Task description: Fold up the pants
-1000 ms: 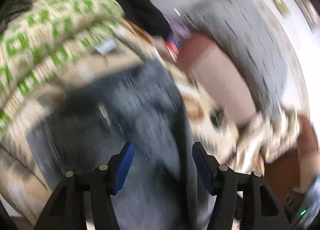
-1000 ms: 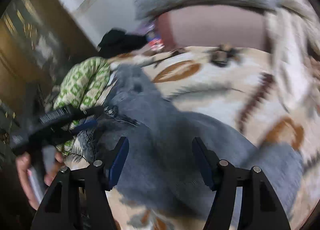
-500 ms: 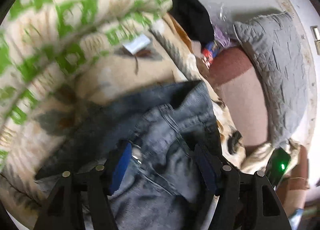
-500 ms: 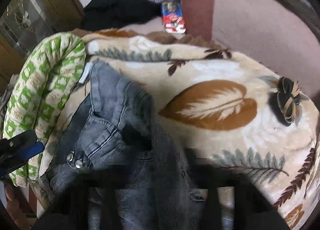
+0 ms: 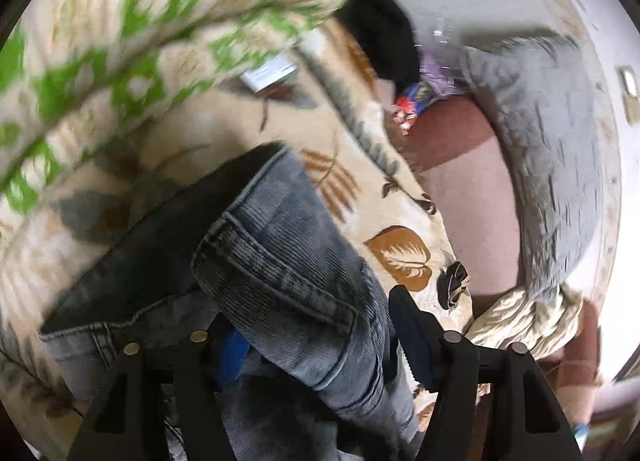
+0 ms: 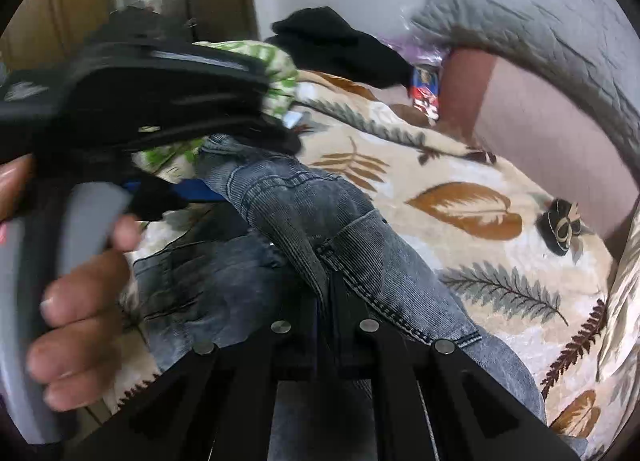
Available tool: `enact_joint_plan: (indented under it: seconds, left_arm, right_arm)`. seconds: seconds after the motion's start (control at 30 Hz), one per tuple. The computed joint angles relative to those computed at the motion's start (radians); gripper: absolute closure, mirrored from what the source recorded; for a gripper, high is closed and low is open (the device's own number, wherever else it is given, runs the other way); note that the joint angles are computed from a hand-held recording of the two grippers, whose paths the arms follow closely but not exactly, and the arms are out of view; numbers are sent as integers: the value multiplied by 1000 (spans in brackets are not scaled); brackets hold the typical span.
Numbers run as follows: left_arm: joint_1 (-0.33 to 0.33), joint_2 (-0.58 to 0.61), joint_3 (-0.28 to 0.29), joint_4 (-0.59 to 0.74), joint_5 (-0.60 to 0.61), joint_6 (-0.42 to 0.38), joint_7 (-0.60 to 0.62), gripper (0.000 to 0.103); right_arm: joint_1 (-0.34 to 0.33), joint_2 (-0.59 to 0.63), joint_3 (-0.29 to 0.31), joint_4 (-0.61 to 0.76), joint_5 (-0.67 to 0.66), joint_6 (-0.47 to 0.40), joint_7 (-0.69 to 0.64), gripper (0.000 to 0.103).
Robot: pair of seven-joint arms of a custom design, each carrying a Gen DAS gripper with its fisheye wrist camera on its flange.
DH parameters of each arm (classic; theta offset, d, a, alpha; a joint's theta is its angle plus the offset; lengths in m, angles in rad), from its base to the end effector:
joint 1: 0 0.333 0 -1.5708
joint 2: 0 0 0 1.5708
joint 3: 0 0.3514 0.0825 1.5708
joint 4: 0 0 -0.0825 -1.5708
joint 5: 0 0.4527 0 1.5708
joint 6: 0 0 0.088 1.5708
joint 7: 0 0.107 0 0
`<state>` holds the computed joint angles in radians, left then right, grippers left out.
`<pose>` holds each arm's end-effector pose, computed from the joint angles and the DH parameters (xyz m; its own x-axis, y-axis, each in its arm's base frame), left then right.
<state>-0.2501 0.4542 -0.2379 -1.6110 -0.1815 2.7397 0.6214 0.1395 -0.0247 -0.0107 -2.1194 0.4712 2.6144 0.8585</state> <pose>0.7237 -0.3414 0.4488 0.4338 -0.6352 0.6390 -0.7485 -0.6489 -0.1370 0.6314 0.0716 0.4800 0.4811 -0.8762 -0.0265 -0.7267 -0.3818 -0.5711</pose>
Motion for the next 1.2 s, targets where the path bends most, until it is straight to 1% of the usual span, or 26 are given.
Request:
enact_joint_plan:
  seconds: [0.03, 0.07, 0.13, 0.2, 0.27, 0.3, 0.33, 0.37, 0.4, 0.43, 0.47, 0.5, 0.53, 0.6, 0.63, 0.67, 0.7, 0.73, 0.77, 0.8, 0.83, 0.9, 0.97, 1.07, 1.1, 1.2]
  left_arm:
    - [-8, -5, 13, -10, 7, 8, -23, 68]
    - [-4, -9, 13, -20, 2, 20, -30, 82]
    - [12, -30, 0, -60, -25, 81, -29, 89]
    - [6, -63, 15, -97, -16, 115, -50, 91]
    - [19, -122, 6, -172, -41, 167, -67, 91]
    - [3, -157, 25, -212, -23, 184, -99, 91]
    - [-32, -197, 65, -259, 33, 191, -155, 91]
    - [-35, -218, 70, -284, 54, 192, -173, 91]
    - [-52, -245, 91, -325, 115, 200, -235, 91]
    - [-96, -267, 147, -357, 247, 177, -365, 91]
    - [-128, -268, 185, -354, 330, 118, -445, 91]
    - [-130, -261, 188, -345, 344, 59, -462, 91]
    - [-100, -246, 156, -341, 288, 43, -411, 91]
    - [-27, -215, 75, -330, 155, -29, -304, 90]
    - [-15, -218, 62, -344, 131, -18, -302, 90]
    - [-3, -235, 46, -387, 96, 48, -297, 89]
    - [-4, -248, 45, -406, 103, 78, -295, 87]
    - [-18, -264, 56, -417, 153, 81, -306, 76]
    - [-28, -273, 63, -421, 190, 74, -320, 53]
    - [-42, -288, 70, -432, 238, 68, -343, 40]
    - [-49, -302, 66, -454, 262, 97, -361, 31]
    - [-44, -306, 35, -475, 231, 140, -334, 31]
    - [-47, -300, 5, -490, 183, 196, -301, 33]
    - [-94, -274, 20, -457, 248, 189, -330, 33]
    - [-103, -270, 17, -444, 259, 176, -320, 33]
    - [-128, -255, 18, -412, 290, 137, -311, 33]
  right_arm:
    - [2, 0, 2, -4, 1, -2, -4, 98]
    - [3, 1, 3, -6, -2, -5, -7, 98]
    - [6, -1, 5, -12, 12, -13, -23, 98]
    - [10, -5, 5, -8, 59, -25, -43, 98]
    - [14, -22, 4, -13, 104, -31, -58, 98]
    - [17, -38, 3, -22, 129, -27, -64, 98]
    - [22, -59, 1, -34, 153, -35, -68, 98]
    - [27, -76, -2, -46, 169, -43, -74, 98]
    - [34, -101, -7, -69, 192, -61, -84, 97]
    - [41, -115, -11, -89, 205, -75, -85, 96]
    - [47, -124, -14, -109, 210, -96, -77, 94]
    - [50, -124, -13, -130, 195, -106, -65, 93]
    - [49, -118, -11, -143, 167, -123, -44, 85]
    - [43, -133, -12, -191, 134, -124, 16, 80]
    - [42, -159, -27, -223, 166, -133, 14, 80]
    - [42, -194, -51, -256, 221, -151, -7, 76]
    - [38, -241, -80, -298, 281, -161, -27, 70]
    - [24, -300, -102, -351, 317, -144, -24, 50]
    - [13, -338, -117, -384, 335, -123, -16, 33]
    - [-4, -385, -145, -423, 357, -106, -7, 31]
    - [-15, -406, -165, -438, 359, -110, 2, 31]
    - [-61, -428, -201, -460, 339, -114, 45, 31]
    - [-101, -398, -239, -449, 340, -117, 101, 31]
    - [-112, -328, -320, -396, 479, -211, 80, 31]
    - [-124, -309, -324, -385, 507, -221, 80, 31]
    - [-172, -280, -283, -377, 506, -195, 121, 31]
